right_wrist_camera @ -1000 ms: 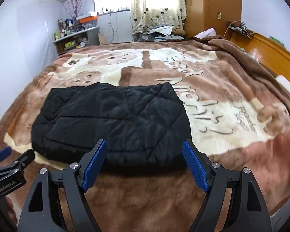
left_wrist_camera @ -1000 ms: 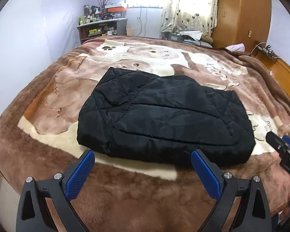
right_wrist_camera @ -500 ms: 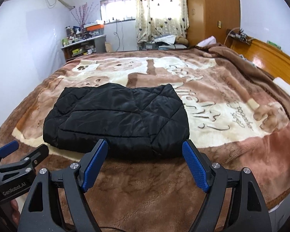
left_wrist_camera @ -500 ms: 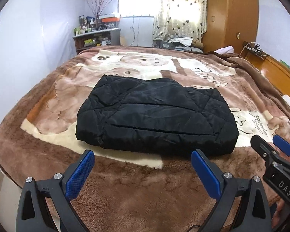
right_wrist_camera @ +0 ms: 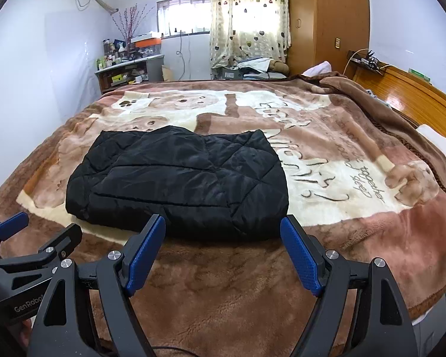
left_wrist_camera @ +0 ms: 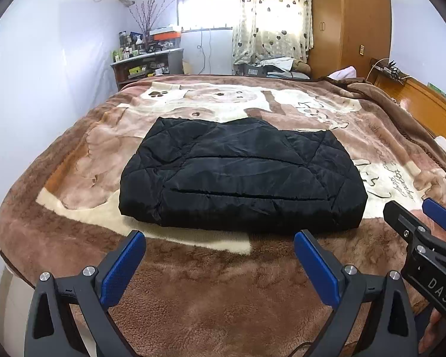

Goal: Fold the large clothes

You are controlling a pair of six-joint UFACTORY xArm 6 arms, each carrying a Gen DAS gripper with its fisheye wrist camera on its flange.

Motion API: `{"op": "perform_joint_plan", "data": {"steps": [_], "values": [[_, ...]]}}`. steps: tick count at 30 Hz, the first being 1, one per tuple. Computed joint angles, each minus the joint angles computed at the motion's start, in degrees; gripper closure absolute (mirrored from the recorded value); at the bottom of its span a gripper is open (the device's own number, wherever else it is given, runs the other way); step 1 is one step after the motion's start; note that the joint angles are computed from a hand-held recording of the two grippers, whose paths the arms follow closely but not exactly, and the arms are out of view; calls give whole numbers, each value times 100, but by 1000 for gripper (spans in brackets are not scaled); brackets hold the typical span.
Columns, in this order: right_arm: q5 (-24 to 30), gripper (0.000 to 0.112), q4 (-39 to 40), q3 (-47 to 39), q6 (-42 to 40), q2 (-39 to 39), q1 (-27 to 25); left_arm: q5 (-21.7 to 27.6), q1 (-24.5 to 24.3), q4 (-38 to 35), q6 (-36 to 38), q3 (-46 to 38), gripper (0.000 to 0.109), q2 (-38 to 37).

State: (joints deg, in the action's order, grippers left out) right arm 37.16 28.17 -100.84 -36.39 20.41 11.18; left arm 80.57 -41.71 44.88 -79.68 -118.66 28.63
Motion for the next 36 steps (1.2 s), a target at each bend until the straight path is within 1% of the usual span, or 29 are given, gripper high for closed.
{"op": "perform_joint_plan", "data": {"steps": [4,9,14,22,24,36], "values": [[-15,33,-13,30,20,-26,-19,86,-31,60,80,-181,8,115],[46,33,40,25,-9,-39,-45,13,-64,110,42,-134,8,77],[72,33,58,44,-31,-68,-50,227,-142,230,27,-330,8,192],[20,33,76,99,-32,-102,-46,328,-191,287,70,-508,8,299],[10,33,78,131,-26,-125,-40,254,-176,280,49,-415,8,241],[39,33,28,126,24,-123,-50,245,-195,249,19,-375,8,221]]}}
